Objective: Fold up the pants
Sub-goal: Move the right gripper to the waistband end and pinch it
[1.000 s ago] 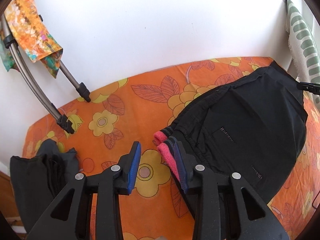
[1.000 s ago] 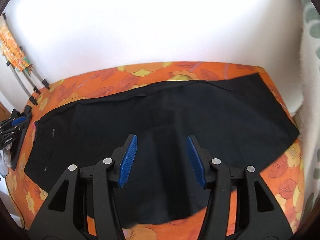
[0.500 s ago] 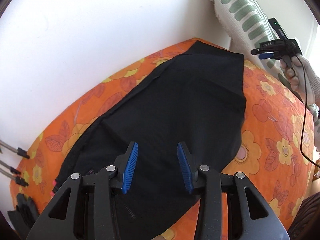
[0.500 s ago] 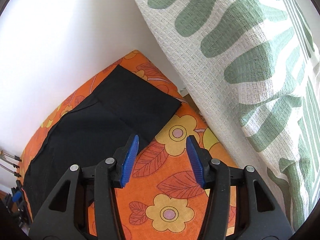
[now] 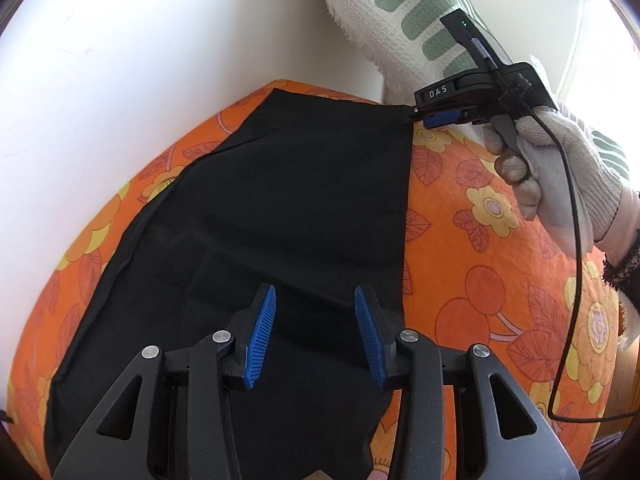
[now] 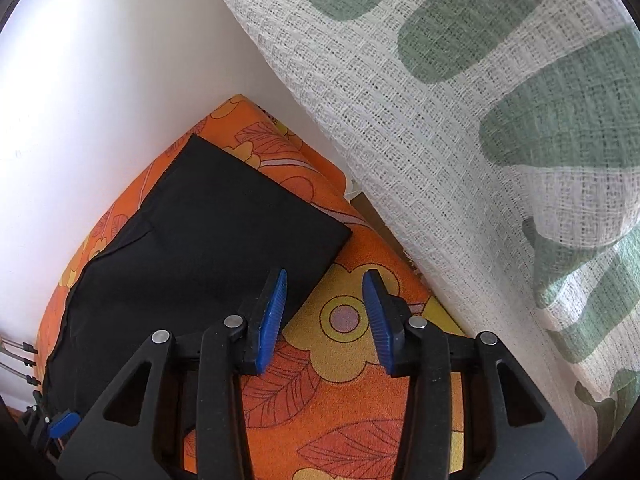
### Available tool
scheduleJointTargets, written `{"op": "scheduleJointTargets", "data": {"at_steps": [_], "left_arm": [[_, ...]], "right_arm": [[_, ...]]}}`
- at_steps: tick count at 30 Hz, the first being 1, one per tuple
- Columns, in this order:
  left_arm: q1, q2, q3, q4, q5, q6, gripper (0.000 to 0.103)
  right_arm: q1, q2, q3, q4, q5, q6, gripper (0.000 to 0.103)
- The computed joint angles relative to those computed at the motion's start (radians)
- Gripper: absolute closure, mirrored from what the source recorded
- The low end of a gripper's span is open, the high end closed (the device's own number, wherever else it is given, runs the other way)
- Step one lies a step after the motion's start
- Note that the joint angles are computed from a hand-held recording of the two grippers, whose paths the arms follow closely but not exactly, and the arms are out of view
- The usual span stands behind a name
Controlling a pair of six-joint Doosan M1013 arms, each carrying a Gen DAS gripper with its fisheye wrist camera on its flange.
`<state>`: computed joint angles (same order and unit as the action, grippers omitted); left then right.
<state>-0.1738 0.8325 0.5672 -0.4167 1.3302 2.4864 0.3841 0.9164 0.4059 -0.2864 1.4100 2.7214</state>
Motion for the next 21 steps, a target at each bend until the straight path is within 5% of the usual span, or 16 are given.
{"op": "scheduleJointTargets", "data": {"at_steps": [5,12,15,21], "left_arm": [[0.001,0.038,-0.04,0.029,0.025,-0.042,0.063],[0.008,0.018,0.008,-0.004,-0.018,-0.009,0.062],[0.01,0.031,-0.014,-0.014,0.0,-0.018,0.062],[0.013,0.025,-0.002,-0.022,-0.009,-0.007,0.062]], "right_arm": [[-0.004,-0.003,0.015,0.004,-0.05,-0.015,0.066],[-0.003,0.057,-0.095,-0.018,0.014,-0.059,0.072],[-0.001,0.097,-0.168,-0.024,0.056,-0.095,0.093],[0.006,0.072,-0.13,-0.051,0.015,-0.07,0.097]]}}
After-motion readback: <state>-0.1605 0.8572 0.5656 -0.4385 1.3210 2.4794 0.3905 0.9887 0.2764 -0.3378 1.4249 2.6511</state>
